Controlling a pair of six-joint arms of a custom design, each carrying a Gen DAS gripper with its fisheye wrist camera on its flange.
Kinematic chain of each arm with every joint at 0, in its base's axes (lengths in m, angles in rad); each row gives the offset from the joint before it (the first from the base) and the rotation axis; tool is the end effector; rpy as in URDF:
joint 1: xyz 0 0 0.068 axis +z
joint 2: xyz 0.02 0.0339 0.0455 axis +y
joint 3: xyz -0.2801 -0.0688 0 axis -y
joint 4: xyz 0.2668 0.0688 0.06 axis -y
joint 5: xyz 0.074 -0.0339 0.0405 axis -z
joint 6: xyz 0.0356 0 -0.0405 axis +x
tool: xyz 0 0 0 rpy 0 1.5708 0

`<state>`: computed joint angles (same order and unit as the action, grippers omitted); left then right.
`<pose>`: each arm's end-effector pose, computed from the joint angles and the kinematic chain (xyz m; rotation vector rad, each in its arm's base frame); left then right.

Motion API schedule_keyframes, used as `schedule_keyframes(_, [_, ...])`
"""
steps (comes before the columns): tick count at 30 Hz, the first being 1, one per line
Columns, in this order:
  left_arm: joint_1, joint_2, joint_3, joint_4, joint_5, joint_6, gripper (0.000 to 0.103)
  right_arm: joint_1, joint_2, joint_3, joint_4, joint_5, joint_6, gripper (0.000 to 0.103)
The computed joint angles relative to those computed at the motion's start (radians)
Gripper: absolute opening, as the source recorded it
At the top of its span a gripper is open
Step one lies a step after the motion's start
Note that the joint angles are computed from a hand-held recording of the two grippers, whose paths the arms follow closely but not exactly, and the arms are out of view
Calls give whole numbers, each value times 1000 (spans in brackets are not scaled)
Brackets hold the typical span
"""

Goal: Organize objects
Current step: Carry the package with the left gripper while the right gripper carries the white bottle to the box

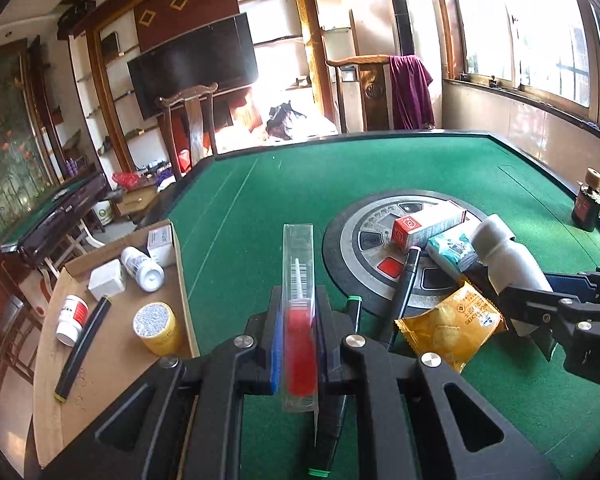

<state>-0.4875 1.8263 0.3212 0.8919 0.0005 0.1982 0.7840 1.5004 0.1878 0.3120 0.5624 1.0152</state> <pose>0.2278 -0.1208 0.0591 0.7361 2.0613 -0.1643 0.1427 0.1155 0.0626 0.4703 2.3193 0.1176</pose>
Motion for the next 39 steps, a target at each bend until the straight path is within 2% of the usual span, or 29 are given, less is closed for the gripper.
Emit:
schedule_keyframes(16, [32,-63,-36,19,32,-13,13,33,39,23,3,41,4,37])
schedule_keyframes(22, [72,-115,-49,-2,79,-34,13,65,70,56,-21,68,18,37])
schedule_keyframes(30, [169,-211,-38,-89,168,-64,13,139,111,140,-95,117,49,37])
schedule_keyframes(34, [277,-252,12,-205,274,-77,13,151,149,199,-104,105,30,37])
schedule_keyframes(39, [398,-213,123,-325,328,-75,13,145,200,297,-104,72,-29,38])
